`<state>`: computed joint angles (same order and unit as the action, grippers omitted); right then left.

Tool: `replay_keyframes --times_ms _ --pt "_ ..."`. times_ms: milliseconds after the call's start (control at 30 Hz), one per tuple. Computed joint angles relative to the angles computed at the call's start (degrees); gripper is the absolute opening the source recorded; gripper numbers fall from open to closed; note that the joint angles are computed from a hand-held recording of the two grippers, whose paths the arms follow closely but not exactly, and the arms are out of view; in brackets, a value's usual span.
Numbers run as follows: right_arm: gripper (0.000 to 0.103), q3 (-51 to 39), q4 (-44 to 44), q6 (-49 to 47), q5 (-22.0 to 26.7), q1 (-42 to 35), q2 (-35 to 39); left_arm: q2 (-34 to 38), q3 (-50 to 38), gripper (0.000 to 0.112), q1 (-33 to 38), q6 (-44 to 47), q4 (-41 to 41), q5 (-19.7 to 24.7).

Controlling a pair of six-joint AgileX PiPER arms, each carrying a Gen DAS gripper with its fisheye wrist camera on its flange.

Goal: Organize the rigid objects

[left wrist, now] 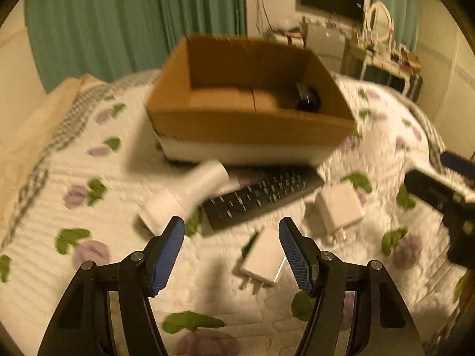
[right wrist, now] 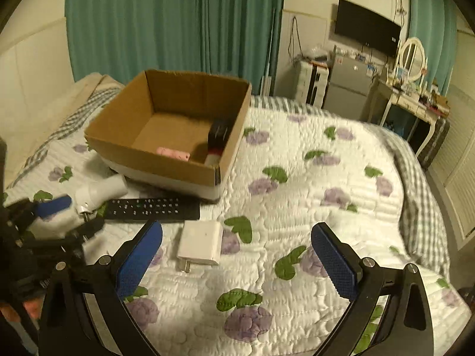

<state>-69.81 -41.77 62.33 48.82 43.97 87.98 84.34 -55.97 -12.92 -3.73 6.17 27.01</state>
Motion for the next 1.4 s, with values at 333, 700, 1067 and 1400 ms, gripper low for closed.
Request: replay_keyframes --times_ms 333,700,1067,1400 --pt "0.101 0.0 4.8 -2.1 -3.3 -4.1 5.0 7.3 1.3 0.069 -2.5 3.6 -1.1 -1.9" --pt "0.101 -1.2 6.5 -3.8 -3.9 -4.5 7.7 8.0 3.7 0.049 -0.3 17.3 -14.0 -5.0" --pt "0.101 -6.2 11.2 -10.3 -5.8 -4.9 13.5 -0.2 6.8 0.042 1.9 6.0 -5.3 -6.6" --pt "0.091 -12.0 15.7 -15.6 -5.5 -6.2 21.6 3.0 1.7 0.042 3.5 1.7 0.0 -5.2"
